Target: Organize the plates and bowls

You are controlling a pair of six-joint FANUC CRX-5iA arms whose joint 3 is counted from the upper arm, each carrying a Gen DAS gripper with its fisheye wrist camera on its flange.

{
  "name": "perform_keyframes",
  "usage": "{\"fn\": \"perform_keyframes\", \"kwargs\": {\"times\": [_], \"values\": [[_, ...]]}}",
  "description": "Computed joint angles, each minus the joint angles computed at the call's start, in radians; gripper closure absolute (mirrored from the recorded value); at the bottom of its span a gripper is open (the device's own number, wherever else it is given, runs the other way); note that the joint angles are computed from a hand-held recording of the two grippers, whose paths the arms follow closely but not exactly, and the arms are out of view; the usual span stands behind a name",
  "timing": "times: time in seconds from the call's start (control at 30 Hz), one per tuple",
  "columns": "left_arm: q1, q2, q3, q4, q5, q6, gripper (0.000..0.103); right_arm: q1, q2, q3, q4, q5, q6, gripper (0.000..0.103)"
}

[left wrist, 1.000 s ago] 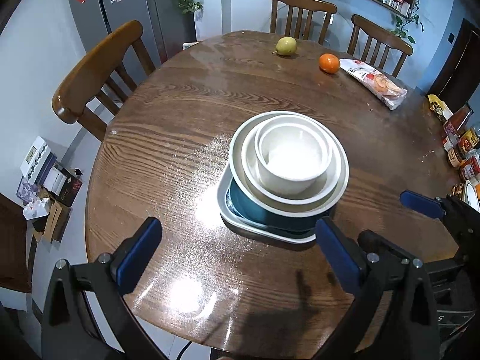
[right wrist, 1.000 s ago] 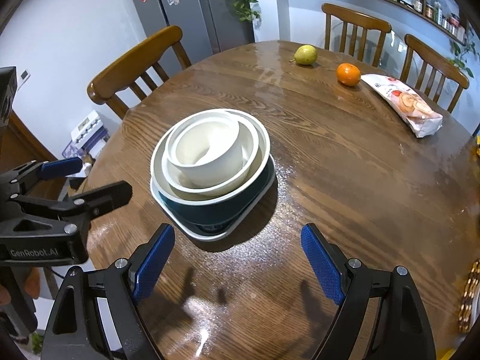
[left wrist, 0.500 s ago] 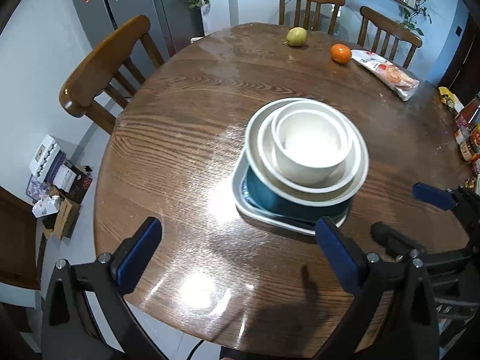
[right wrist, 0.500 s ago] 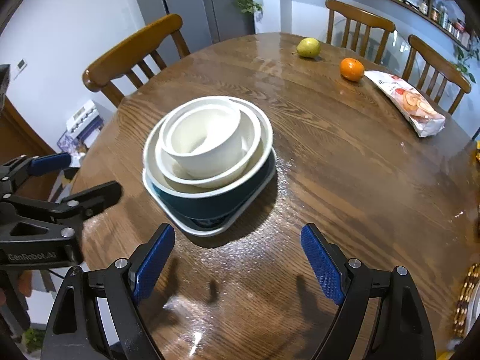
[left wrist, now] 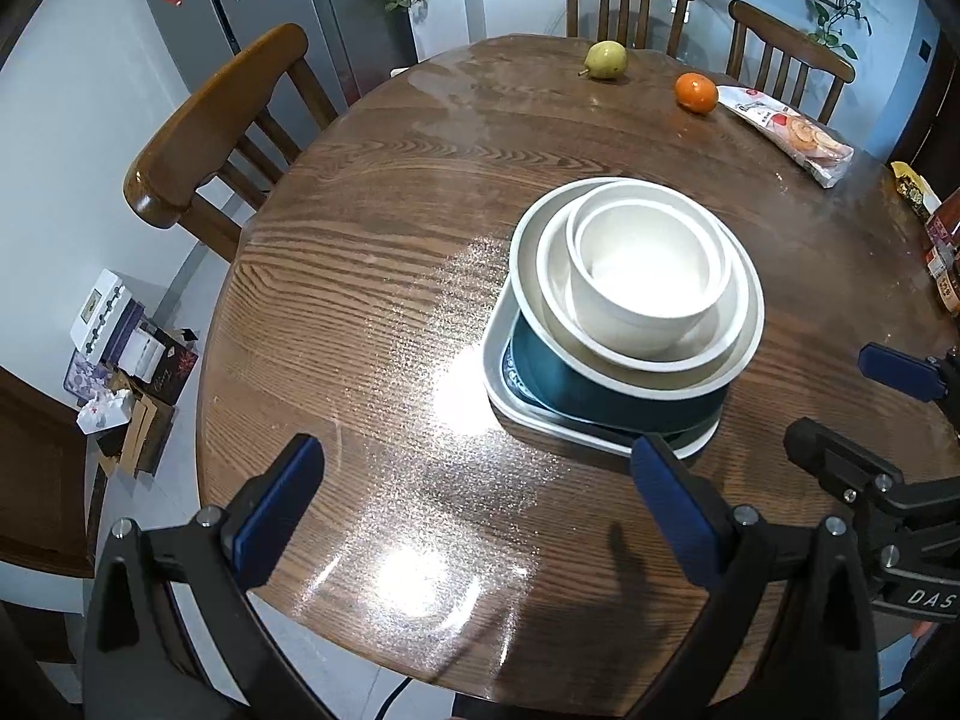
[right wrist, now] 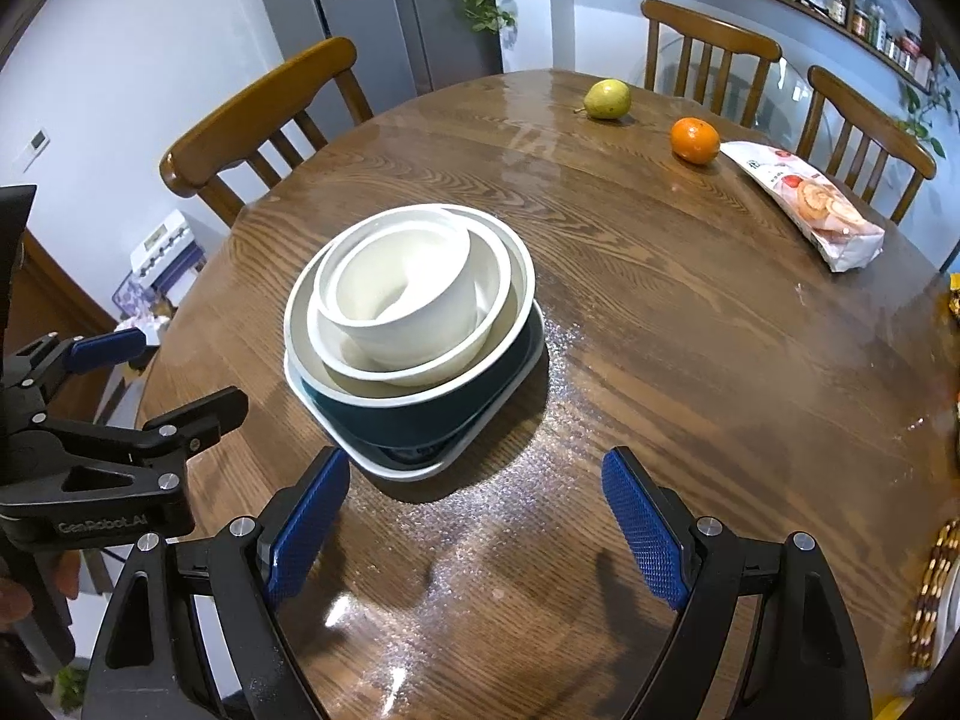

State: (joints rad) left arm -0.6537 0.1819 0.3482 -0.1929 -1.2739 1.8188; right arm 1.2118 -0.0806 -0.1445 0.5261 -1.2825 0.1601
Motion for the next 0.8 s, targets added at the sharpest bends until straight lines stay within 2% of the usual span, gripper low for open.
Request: {"fn": "perform_keyframes", "kwargs": {"times": [0.8], "values": [[-0.002, 0.003, -0.004, 0.013, 0.003, 0.009, 0.001, -0.003, 0.001, 0.006, -0.002, -0.002, 0.007, 0.016]]}}
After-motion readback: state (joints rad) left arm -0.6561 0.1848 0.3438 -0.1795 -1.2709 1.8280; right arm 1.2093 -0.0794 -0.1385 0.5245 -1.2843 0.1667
